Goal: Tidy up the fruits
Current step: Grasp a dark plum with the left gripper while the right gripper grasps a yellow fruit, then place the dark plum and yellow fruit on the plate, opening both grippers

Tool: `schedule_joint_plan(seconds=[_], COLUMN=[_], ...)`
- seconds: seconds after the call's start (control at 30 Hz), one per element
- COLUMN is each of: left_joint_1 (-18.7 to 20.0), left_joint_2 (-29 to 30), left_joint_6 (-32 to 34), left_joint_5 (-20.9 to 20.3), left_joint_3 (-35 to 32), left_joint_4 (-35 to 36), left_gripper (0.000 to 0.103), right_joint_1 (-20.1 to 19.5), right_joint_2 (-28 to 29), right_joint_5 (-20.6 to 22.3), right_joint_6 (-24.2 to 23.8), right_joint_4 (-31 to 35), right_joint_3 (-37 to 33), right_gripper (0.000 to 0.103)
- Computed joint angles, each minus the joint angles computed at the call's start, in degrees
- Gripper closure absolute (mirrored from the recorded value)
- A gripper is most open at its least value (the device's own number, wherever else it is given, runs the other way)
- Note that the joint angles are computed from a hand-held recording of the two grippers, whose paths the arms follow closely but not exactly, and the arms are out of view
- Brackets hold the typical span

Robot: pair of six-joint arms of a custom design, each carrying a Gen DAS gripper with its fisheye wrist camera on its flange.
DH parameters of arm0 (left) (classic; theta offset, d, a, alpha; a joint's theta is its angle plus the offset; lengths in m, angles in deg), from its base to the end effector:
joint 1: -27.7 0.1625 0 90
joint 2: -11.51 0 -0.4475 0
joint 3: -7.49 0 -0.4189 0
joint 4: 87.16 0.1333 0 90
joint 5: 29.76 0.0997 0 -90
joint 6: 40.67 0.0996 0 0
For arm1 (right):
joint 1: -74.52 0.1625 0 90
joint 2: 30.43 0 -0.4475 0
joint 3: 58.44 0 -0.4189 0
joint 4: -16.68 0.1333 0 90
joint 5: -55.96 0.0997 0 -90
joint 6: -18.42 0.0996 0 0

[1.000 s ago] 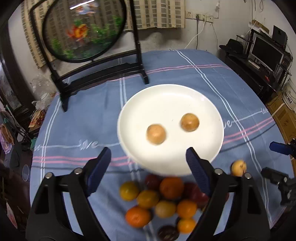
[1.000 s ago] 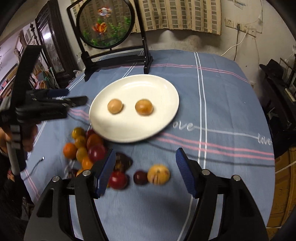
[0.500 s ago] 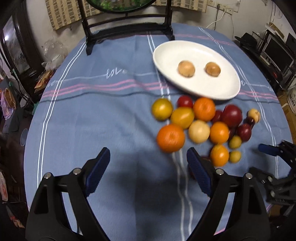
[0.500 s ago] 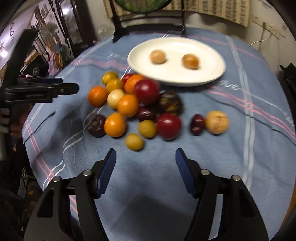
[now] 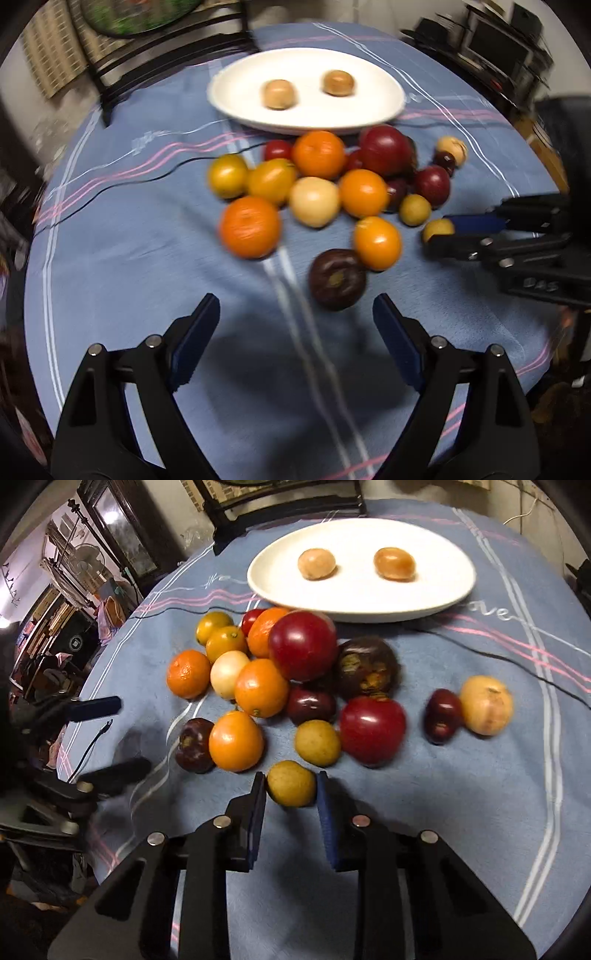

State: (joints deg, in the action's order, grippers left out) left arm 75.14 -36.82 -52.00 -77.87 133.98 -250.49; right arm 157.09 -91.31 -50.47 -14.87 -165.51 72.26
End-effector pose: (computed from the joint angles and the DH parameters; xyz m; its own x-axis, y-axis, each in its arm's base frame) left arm -0.1752 -0.4862 0.0045 -0.6328 0.3901 -0.6689 0.5606 0.8267 -0.0482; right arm 0.0408 -0.5003 0.1099 -0.8490 -0.3104 0.4275 -0.4144 0.8932 -0.1746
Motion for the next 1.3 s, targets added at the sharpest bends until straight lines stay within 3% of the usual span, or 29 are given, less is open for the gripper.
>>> schedule_joint_plan(seconds=[0.17, 0.27, 0.3, 0.33, 0.73, 1.0, 1.3], left_joint_1=[1.40, 2.76, 3.37, 3.44, 3.22, 1.63, 3.64], left_joint_2=[4.07, 4.61, 4.32, 4.25, -2.67, -1.95, 5.55], left_joint_6=[4.18, 5.98, 6.53, 6.34, 5.27, 9.69, 9.39], left_joint_5=[-1.42, -4.77, -7.22, -7.28, -7.36, -5.10, -2.33], left_joint_3=[-3.07, -4.22, -4.41, -4.49, -2.80, -10.91, -23.53], left_joint_4=[-1.73, -1.06, -0.55, -0.09, -3.92, -5.81, -2.01], left_gripper=[0.018, 0.037, 0.054, 0.061, 0.061, 0.061, 0.061], right_joint_1=[-2.05, -2.54, -2.61, -2.77, -1.51, 3.11, 5.20], right_joint_2=[-3.66, -4.47, -4.76, -4.96, -7.93, -9.53, -3.57], right_joint_5=[1.78, 2.14, 2.20, 2.40, 3.73, 6.04, 5.47], right_joint_6=[2.85, 3.50, 3.62, 3.85, 3.15, 0.83, -0.61], right_joint_4=[0.72, 0.43, 0.78, 0.90, 3.28, 4.05, 5.47], right_joint_3=[2.21, 3.07, 3.13, 3.22, 2.45, -3.95, -14.64], right_gripper=[0.075, 0.075, 0.075, 0.075, 0.075, 0.075, 0.075])
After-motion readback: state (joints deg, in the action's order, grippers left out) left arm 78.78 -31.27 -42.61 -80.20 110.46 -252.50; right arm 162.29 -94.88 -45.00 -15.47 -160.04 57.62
